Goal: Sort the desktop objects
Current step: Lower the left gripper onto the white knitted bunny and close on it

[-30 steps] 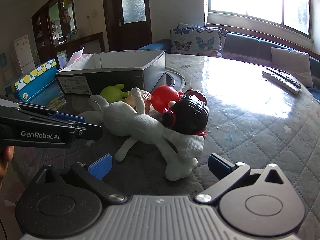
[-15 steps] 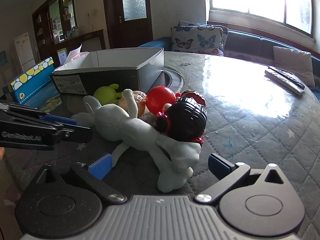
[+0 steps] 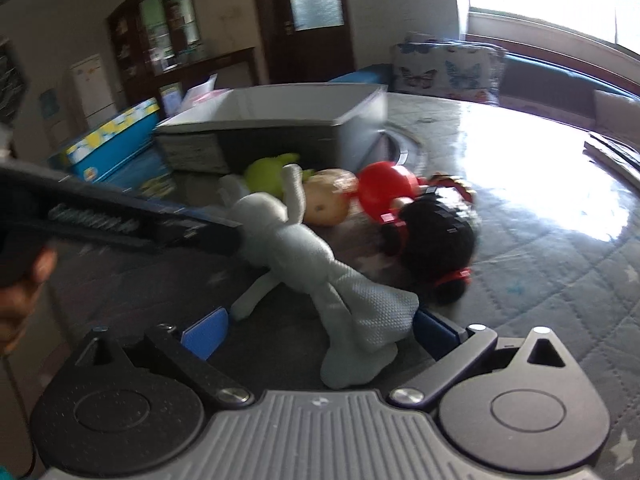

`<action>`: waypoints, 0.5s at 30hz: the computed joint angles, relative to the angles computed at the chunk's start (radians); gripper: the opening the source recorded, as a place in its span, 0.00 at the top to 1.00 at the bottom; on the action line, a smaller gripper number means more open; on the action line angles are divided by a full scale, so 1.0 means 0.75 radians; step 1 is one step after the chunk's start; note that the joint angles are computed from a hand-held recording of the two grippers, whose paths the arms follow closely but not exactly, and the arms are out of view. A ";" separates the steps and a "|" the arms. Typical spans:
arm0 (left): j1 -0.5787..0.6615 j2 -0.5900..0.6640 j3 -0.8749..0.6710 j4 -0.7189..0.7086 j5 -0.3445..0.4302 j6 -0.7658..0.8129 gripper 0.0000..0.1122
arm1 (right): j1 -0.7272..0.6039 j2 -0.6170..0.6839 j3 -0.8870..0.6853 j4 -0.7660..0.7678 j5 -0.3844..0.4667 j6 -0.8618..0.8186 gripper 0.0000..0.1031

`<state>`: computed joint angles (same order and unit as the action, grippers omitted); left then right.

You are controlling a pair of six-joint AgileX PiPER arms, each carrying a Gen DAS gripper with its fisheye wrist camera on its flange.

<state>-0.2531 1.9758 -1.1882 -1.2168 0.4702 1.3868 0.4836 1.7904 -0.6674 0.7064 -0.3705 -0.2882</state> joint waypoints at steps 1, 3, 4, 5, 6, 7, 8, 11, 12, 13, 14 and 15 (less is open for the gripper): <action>0.005 0.001 -0.003 0.008 0.009 -0.012 0.67 | 0.012 -0.008 0.004 -0.003 0.010 -0.008 0.04; 0.016 0.001 -0.009 0.027 0.027 -0.039 0.67 | 0.048 -0.028 0.010 0.051 0.027 -0.084 0.05; 0.024 0.003 -0.014 0.034 0.041 -0.051 0.67 | 0.068 -0.041 0.012 0.102 0.032 -0.145 0.05; 0.031 0.006 -0.020 0.041 0.055 -0.064 0.67 | 0.090 -0.055 0.013 0.191 0.025 -0.238 0.05; 0.040 0.008 -0.026 0.051 0.066 -0.086 0.67 | 0.103 -0.063 0.015 0.245 0.012 -0.288 0.05; 0.048 0.011 -0.033 0.060 0.077 -0.107 0.67 | 0.116 -0.076 0.018 0.307 -0.010 -0.338 0.05; 0.055 0.016 -0.040 0.061 0.087 -0.118 0.67 | 0.116 -0.084 0.017 0.324 -0.018 -0.350 0.05; 0.075 0.034 -0.070 0.094 0.130 -0.184 0.67 | 0.089 -0.099 0.001 0.315 -0.004 -0.349 0.07; 0.077 0.041 -0.082 0.116 0.141 -0.220 0.67 | 0.078 -0.093 -0.014 0.316 0.007 -0.360 0.08; 0.079 0.047 -0.089 0.128 0.149 -0.244 0.67 | 0.063 -0.088 -0.029 0.306 0.027 -0.367 0.10; 0.080 0.052 -0.097 0.140 0.157 -0.269 0.67 | 0.054 -0.079 -0.044 0.295 0.041 -0.369 0.14; 0.082 0.059 -0.106 0.151 0.172 -0.296 0.67 | 0.033 -0.060 -0.073 0.280 0.068 -0.378 0.15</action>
<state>-0.1915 2.0200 -1.2676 -1.1039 0.5989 1.1651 0.5086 1.7450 -0.7224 0.9167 -0.3199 -0.5721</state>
